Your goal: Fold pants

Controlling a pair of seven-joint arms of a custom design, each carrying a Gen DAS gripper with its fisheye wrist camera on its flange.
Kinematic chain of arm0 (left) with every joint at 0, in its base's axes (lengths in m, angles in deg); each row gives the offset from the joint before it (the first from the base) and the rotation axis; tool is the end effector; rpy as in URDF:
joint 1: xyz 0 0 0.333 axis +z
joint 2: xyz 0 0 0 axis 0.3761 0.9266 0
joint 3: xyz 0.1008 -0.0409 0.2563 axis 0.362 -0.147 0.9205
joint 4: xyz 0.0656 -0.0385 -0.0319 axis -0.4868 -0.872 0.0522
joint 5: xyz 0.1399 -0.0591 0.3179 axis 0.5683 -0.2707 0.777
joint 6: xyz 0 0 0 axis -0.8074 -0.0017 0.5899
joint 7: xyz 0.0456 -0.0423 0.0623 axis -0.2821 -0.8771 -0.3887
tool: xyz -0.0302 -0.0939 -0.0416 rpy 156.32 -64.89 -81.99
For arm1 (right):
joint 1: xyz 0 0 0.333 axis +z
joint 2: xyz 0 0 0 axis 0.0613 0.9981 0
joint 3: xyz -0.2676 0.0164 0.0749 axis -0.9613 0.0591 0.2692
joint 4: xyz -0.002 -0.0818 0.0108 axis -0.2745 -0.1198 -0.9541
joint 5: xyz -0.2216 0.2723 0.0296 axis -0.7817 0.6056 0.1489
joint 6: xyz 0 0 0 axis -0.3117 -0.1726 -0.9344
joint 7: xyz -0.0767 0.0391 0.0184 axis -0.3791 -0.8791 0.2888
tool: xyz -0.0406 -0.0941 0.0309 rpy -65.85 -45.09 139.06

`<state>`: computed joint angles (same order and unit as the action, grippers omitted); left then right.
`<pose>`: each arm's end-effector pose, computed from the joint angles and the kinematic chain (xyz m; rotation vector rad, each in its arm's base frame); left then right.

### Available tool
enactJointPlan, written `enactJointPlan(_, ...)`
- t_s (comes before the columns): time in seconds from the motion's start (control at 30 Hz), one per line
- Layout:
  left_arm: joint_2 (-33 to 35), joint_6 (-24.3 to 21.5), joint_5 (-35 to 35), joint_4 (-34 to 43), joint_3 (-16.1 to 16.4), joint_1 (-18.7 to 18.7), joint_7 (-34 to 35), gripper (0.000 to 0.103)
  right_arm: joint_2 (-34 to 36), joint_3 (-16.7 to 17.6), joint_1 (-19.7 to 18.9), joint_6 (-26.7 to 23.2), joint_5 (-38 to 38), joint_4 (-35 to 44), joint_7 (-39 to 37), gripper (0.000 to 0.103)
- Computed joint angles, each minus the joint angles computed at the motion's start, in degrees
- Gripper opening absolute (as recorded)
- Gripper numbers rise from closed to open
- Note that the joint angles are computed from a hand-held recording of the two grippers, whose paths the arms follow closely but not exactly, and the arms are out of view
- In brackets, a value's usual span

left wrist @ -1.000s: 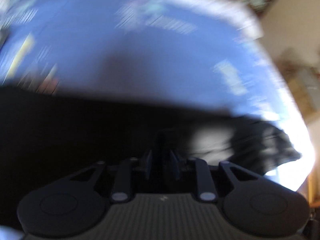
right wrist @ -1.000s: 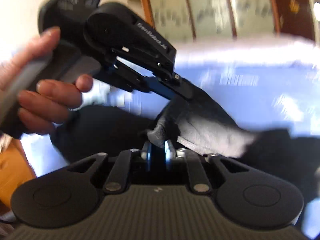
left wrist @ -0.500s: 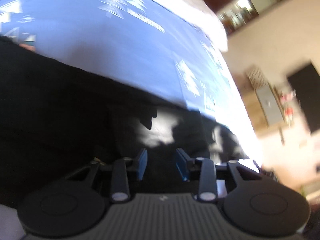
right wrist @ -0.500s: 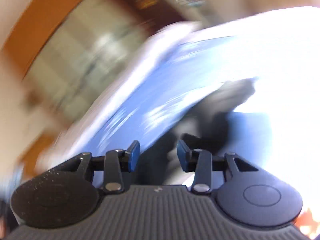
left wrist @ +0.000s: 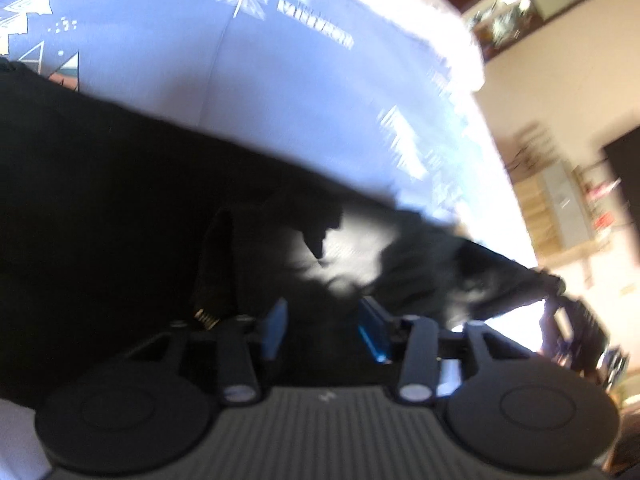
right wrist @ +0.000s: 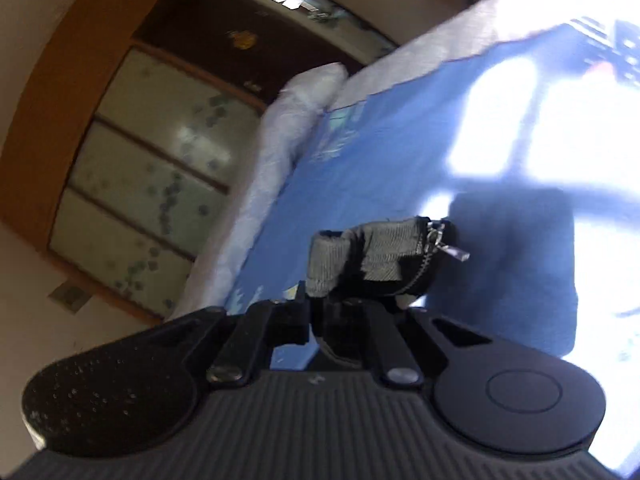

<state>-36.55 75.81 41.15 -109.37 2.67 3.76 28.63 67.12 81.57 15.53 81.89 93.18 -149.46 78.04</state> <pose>0.4619 -0.1899 0.5459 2.4181 -1.5197 1.1369 0.5189 0.0562 0.5461 -0.9890 1.5360 -0.0386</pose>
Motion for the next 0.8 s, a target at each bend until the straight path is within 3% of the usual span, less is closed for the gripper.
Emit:
enactJointPlan(0.07, -1.2, 1.5, -3.0, -0.7, 1.2, -0.7, 2.0, 0.053, -4.3, 1.1, 1.7, -6.9, -5.5, -2.0, -2.9, 0.008)
enactJointPlan(0.2, -1.5, 3.5, -5.3, -2.3, 1.5, -1.6, 2.3, 0.078, -9.0, 4.8, 7.4, -12.9, -19.1, -5.6, -6.1, 0.008)
enactJointPlan(0.27, -1.7, 1.7, -5.7, -2.8, 1.7, -1.7, 1.7, 0.080, -8.1, 8.3, 10.2, -11.0, -27.6, -6.6, -5.2, 0.009)
enactJointPlan(0.37, -3.3, -1.2, -6.2, -4.5, 1.9, -1.2, 0.8, 0.080, -4.7, 13.6, 11.9, -6.8, -45.7, -8.0, 0.6, 0.022)
enactJointPlan(0.43, -3.6, -1.5, -5.7, -5.1, 1.9, -1.2, 0.5, 0.080, -4.9, 15.1, 12.7, -2.8, -53.5, -10.9, 2.3, 0.039)
enactJointPlan(0.53, -3.5, -0.8, -5.1, -5.3, 1.8, -1.5, 1.1, 0.081, -8.6, 10.8, 16.8, -3.1, -47.3, -13.8, -3.6, 0.062)
enactJointPlan(0.67, -1.2, 1.8, -5.6, -3.7, 1.4, -3.0, 4.1, 0.081, -13.0, 7.3, 18.3, -4.0, -43.2, -16.1, -4.2, 0.063)
enactJointPlan(0.8, -0.1, -0.4, -0.5, -0.1, -0.5, -3.0, 7.5, 0.082, -14.2, 5.9, 18.1, -4.9, -41.5, -16.8, -4.4, 0.063)
